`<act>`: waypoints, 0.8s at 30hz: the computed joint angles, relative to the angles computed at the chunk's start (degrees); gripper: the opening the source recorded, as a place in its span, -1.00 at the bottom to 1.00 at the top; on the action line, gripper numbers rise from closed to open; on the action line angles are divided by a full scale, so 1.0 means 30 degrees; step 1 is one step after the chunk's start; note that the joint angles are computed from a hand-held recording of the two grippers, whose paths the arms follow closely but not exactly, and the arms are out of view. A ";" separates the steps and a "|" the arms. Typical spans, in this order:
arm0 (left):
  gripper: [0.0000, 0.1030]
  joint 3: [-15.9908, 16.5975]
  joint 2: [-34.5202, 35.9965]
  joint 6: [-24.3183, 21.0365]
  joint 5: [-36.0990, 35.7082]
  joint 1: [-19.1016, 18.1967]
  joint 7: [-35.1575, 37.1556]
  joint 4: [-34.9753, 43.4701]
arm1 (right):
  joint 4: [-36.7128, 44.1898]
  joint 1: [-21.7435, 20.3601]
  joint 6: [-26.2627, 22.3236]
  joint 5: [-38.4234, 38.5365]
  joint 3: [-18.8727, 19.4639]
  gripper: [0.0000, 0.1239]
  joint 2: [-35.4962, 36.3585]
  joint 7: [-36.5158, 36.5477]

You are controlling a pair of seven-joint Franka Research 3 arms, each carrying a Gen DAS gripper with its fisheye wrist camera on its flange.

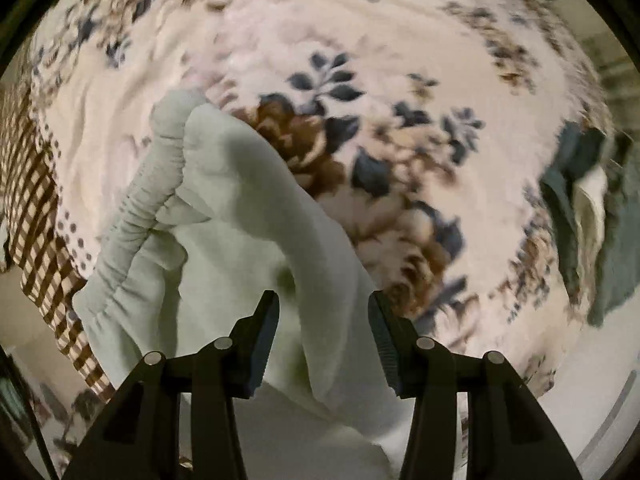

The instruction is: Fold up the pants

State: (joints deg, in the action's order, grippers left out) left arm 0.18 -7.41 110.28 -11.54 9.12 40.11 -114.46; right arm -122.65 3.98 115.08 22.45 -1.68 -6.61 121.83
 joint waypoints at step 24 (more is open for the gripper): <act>-0.89 0.2138 -1.1867 0.2809 -0.1821 0.0466 0.1469 -1.2445 | -0.2594 0.2634 0.5482 1.0842 0.1009 0.19 0.1871 -0.2311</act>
State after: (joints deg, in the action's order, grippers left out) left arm 6.59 -43.01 118.70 -17.00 10.52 44.52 -151.80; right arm -130.43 11.88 131.52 54.97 1.35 -1.00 114.89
